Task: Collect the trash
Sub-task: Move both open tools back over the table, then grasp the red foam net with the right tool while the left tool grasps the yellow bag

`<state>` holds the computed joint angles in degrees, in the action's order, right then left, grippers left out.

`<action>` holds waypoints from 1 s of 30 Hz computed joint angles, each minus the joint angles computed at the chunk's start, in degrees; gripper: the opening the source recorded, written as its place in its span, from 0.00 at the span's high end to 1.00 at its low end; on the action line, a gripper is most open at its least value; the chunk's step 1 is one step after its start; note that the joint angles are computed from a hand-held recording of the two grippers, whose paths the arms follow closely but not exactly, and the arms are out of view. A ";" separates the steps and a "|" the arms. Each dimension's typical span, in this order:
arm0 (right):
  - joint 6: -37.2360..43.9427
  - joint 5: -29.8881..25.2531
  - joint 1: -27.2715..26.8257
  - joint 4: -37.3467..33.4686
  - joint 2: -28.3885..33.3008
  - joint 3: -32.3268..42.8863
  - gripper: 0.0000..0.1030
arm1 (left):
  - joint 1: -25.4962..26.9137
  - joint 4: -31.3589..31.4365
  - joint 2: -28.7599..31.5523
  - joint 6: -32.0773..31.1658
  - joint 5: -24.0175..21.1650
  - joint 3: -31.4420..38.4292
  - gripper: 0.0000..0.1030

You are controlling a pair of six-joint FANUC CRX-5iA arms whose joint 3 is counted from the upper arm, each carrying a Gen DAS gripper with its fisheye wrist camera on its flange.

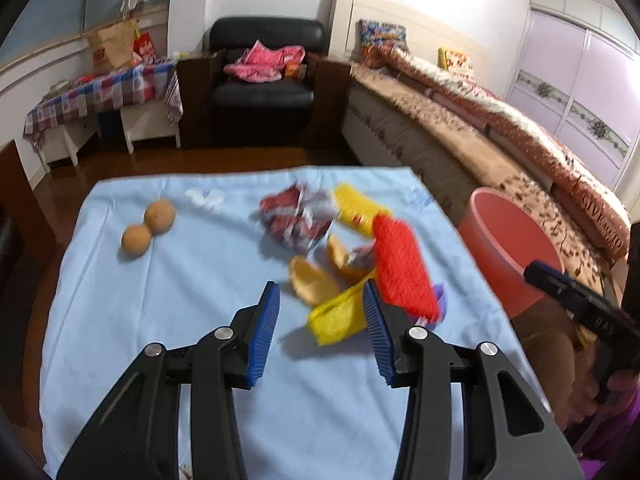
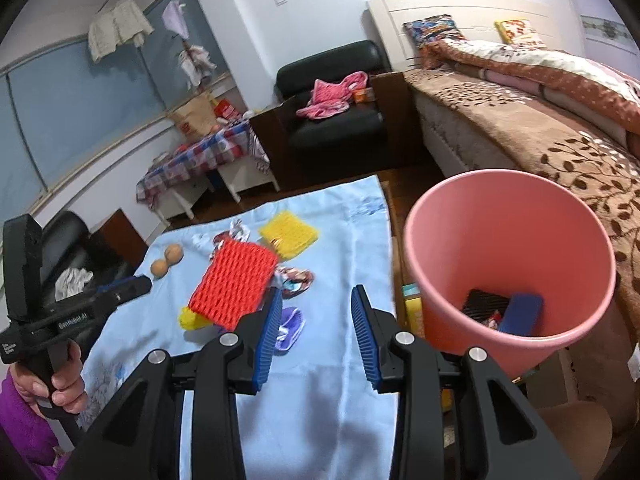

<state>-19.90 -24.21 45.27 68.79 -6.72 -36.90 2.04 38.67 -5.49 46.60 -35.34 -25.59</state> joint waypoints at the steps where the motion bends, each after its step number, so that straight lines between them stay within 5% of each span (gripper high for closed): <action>1: 0.65 0.03 0.24 -0.60 0.34 0.29 0.66 | 0.46 0.90 0.12 -1.40 -1.12 -0.43 0.58; 16: 10.69 0.24 2.48 -11.81 3.61 4.88 0.66 | -0.89 0.28 8.27 -6.21 -5.12 3.85 0.58; 21: 13.76 1.03 2.21 -15.61 4.58 6.67 0.65 | -0.89 8.81 8.12 -13.98 -4.94 0.50 0.58; 27: 18.91 1.18 2.43 -19.87 6.96 10.14 0.61 | -1.39 11.10 6.03 -16.43 -2.47 -2.16 0.83; 30: 22.40 1.11 2.58 -22.86 8.53 12.48 0.57 | -0.97 12.44 5.30 -16.69 -2.70 -3.02 0.86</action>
